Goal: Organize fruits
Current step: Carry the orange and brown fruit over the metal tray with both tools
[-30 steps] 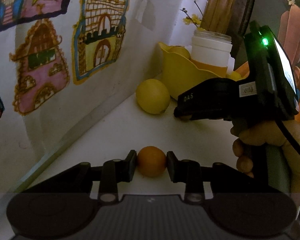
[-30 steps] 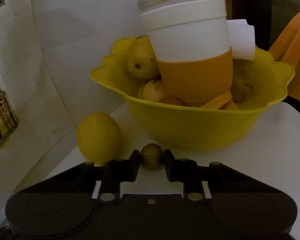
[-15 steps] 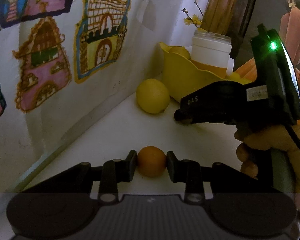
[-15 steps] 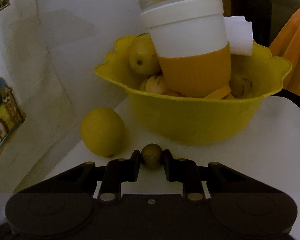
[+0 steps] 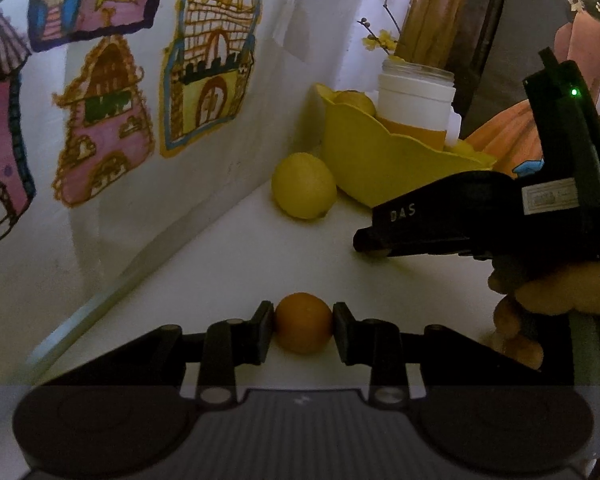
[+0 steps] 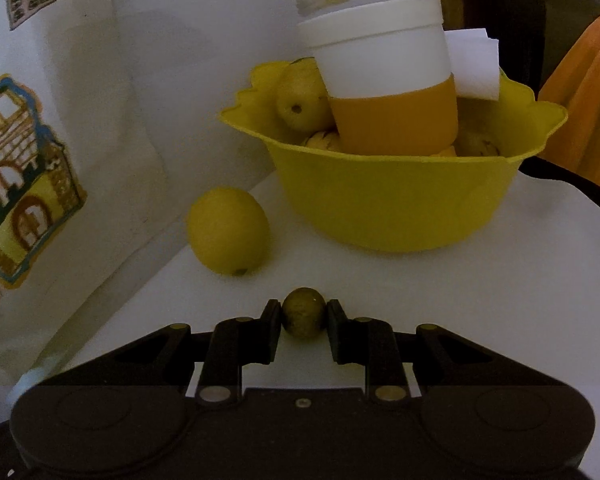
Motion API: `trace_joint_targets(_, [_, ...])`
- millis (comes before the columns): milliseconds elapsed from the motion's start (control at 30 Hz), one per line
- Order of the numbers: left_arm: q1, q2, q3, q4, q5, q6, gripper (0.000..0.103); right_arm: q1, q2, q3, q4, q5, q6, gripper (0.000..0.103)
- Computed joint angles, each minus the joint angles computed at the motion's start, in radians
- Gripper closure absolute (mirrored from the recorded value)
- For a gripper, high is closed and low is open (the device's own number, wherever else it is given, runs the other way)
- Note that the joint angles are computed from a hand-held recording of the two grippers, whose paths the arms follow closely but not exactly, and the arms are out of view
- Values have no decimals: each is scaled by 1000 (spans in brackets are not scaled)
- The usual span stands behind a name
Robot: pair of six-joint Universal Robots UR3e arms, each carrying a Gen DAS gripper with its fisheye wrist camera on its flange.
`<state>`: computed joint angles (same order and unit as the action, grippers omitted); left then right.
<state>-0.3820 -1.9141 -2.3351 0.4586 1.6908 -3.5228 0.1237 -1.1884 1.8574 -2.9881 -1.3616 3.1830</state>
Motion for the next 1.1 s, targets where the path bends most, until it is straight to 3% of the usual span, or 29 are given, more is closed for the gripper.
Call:
trace_joint_targets(467, [-17,90,-94,23,-8,-11,68,-17,-239,157,74,65,-25,77])
trace_joint_targets(967, [-154,376,-136,-162,122,-52,68,-128,-779,397,292,172,-131,77])
trace_joint_targets(1100, [-220,438,-128,-224,174,-82,68,-236,-990,450,456,254,-190,77])
